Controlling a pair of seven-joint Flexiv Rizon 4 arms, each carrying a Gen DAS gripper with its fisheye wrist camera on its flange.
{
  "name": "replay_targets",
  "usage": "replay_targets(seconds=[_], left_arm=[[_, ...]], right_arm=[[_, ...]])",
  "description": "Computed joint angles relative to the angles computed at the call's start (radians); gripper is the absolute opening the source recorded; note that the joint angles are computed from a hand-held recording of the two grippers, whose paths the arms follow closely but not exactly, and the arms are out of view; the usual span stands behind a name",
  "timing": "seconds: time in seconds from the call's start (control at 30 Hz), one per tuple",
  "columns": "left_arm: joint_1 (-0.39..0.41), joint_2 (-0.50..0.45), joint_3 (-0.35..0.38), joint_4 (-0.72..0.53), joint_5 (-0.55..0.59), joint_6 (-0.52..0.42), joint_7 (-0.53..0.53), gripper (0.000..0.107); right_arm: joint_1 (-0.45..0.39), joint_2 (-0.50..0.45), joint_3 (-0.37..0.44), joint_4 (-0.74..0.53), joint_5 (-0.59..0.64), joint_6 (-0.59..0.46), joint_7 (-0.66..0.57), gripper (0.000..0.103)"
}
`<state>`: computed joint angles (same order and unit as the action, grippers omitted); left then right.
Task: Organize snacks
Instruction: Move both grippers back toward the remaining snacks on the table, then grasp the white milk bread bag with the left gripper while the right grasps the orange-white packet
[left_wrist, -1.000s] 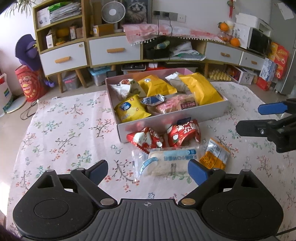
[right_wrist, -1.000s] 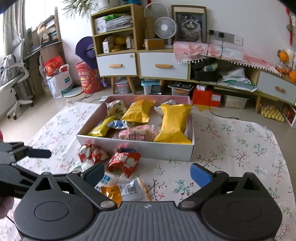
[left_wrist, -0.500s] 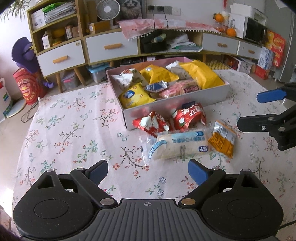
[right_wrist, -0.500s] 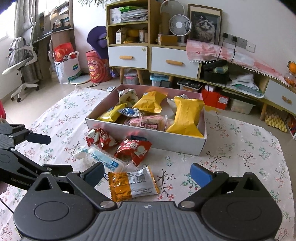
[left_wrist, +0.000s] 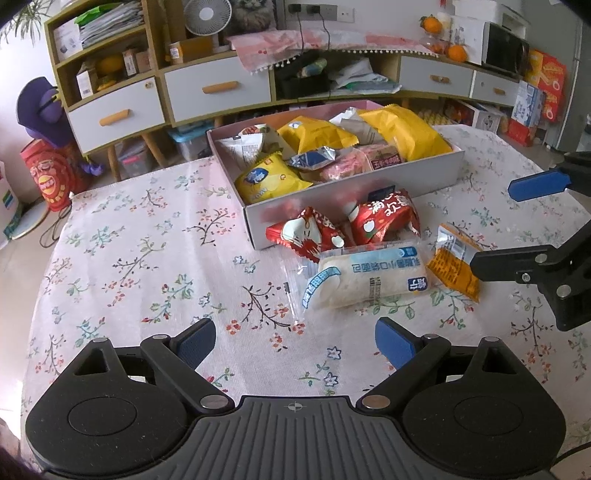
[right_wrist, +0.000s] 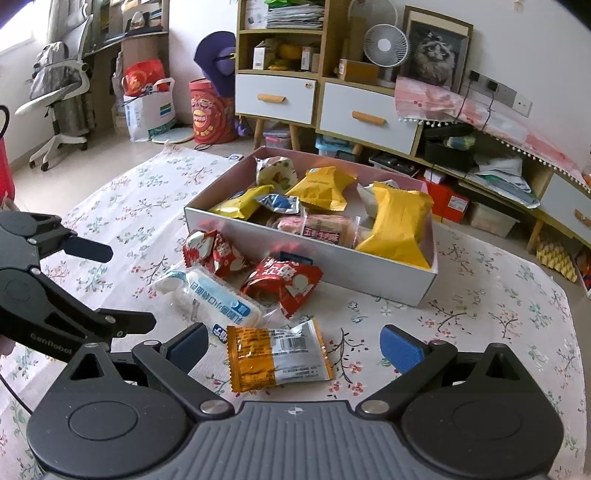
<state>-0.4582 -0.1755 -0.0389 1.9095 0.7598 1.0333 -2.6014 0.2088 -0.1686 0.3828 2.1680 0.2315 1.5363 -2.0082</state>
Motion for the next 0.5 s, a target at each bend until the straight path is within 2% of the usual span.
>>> replay_targets(seconds=[0.2,0.5], left_arm=[[0.009,-0.007,0.011,0.013,0.013,0.049,-0.014,0.095],[0.008,-0.049,0.042,-0.011,0.033,0.147,-0.031,0.095]], right_arm=[[0.014,-0.008,-0.014,0.003,-0.020,-0.006,0.014,0.083],[-0.011,-0.038,0.017,-0.025,0.011,-0.035,-0.020,0.083]])
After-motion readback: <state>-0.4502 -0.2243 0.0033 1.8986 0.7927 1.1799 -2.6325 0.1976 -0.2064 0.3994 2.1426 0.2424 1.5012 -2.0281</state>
